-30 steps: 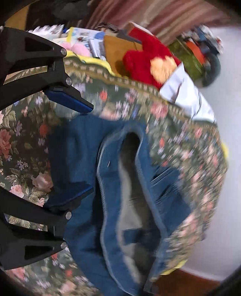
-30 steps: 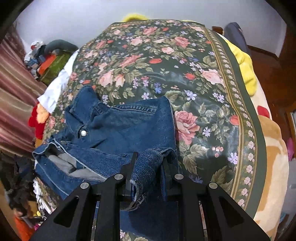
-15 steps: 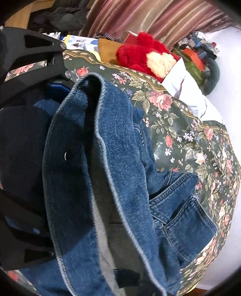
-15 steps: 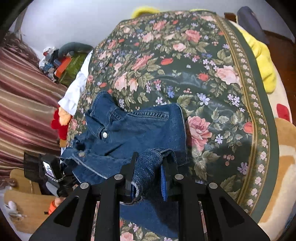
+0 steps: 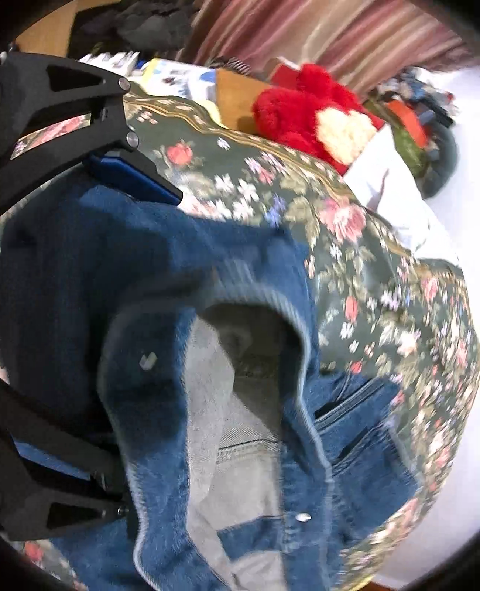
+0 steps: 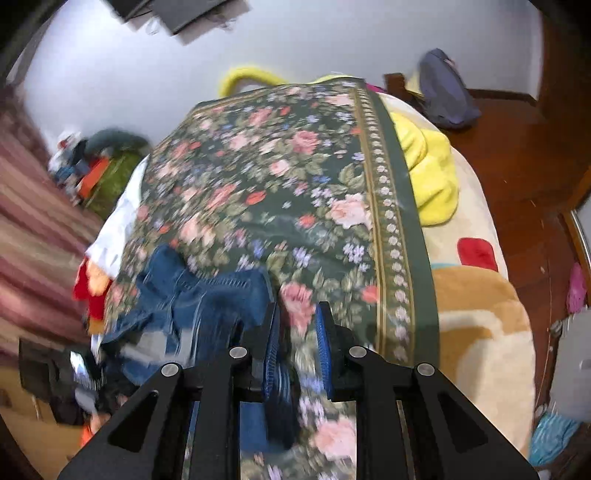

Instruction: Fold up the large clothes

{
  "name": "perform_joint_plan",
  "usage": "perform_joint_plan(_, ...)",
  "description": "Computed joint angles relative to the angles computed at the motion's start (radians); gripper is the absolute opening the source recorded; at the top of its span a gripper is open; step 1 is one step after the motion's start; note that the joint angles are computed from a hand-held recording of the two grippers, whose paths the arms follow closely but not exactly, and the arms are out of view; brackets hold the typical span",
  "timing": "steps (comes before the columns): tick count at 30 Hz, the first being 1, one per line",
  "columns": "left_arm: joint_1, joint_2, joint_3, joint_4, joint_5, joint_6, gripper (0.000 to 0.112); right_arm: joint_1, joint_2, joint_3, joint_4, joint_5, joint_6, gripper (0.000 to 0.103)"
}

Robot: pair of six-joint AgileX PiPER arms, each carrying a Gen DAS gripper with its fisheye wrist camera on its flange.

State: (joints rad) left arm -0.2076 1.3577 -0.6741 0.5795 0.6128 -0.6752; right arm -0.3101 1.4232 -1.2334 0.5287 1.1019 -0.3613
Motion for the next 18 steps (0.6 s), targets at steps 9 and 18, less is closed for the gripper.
perform_joint_plan(9, -0.019, -0.280, 0.031, -0.216, 0.138, 0.293, 0.096, 0.329, -0.242, 0.303, -0.115, -0.129, -0.049, 0.016)
perform_joint_plan(18, -0.278, -0.197, 0.051, -0.153, 0.084, 0.193, 0.096, 0.742, -0.067, 0.368, -0.265, -0.360, 0.192, 0.016)
